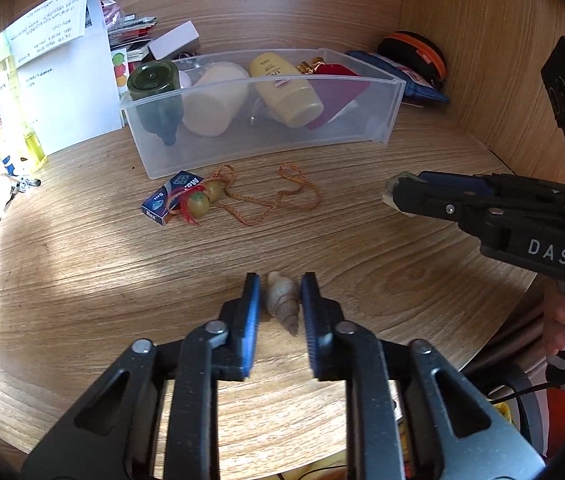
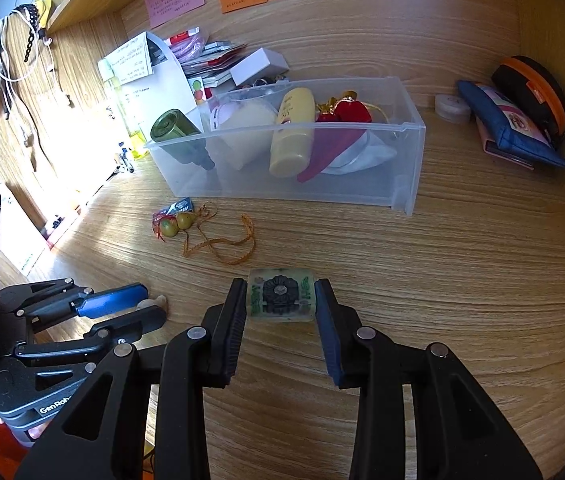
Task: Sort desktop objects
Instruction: 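Grasp the small shell with left tool while right tool grasps the green-printed card, then carry the shell into the box with left tool while right tool drops the card in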
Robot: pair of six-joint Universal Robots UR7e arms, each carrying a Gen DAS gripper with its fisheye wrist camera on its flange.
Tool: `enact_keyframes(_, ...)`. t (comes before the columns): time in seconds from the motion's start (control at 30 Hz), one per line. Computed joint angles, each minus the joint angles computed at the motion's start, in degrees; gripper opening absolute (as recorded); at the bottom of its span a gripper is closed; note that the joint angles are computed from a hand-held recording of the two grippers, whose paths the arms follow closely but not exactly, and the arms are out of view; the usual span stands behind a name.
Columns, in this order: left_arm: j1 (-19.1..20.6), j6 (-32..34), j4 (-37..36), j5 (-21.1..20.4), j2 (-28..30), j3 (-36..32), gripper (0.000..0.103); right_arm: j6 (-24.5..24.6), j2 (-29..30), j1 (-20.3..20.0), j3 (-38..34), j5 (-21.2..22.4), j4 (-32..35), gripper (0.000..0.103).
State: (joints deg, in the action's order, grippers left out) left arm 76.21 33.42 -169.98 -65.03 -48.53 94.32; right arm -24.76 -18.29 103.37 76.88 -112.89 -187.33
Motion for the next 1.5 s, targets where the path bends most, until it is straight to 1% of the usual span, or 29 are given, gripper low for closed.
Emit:
enact_keyframes(0.07, 0.2, -0.6, 1.0, -0.5, -0.2, -0.4, 0.017, 0.0, 0.1, 0.1, 0.0, 0.1, 0.0, 0.031)
enact_keyframes(0.27, 0.4, -2.5, 1.4, -0.1, -0.1, -1.6, 0.017, -0.2, 0.4, 0.5, -0.8, 0.1, 0.2, 0.031)
enact_keyframes(0.57, 0.5, -2.6, 2.1, -2.1, -0.8, -4.2, 0.017, -1.4, -0.2, 1.1, -1.8, 0.7, -0.6, 0.031)
enact_keyframes(0.83, -0.2, -0.5, -0.1, -2.6, -0.6, -6.5, 0.017, -3.0, -0.3, 1.7, -3.1, 1.3, -1.7, 0.031)
enact_keyframes(1.1, -0.7, -1.2, 0.9, -3.3, 0.7, -11.1, 0.017, -5.1, -0.1, 2.0, -5.2, 1.9, -2.5, 0.031)
enact_keyframes(1.5, -1.3, 0.1, 3.6, -5.0, 4.1, -18.1, 0.017, -6.7, 1.6, 1.7, -11.4, 1.7, -1.0, 0.031)
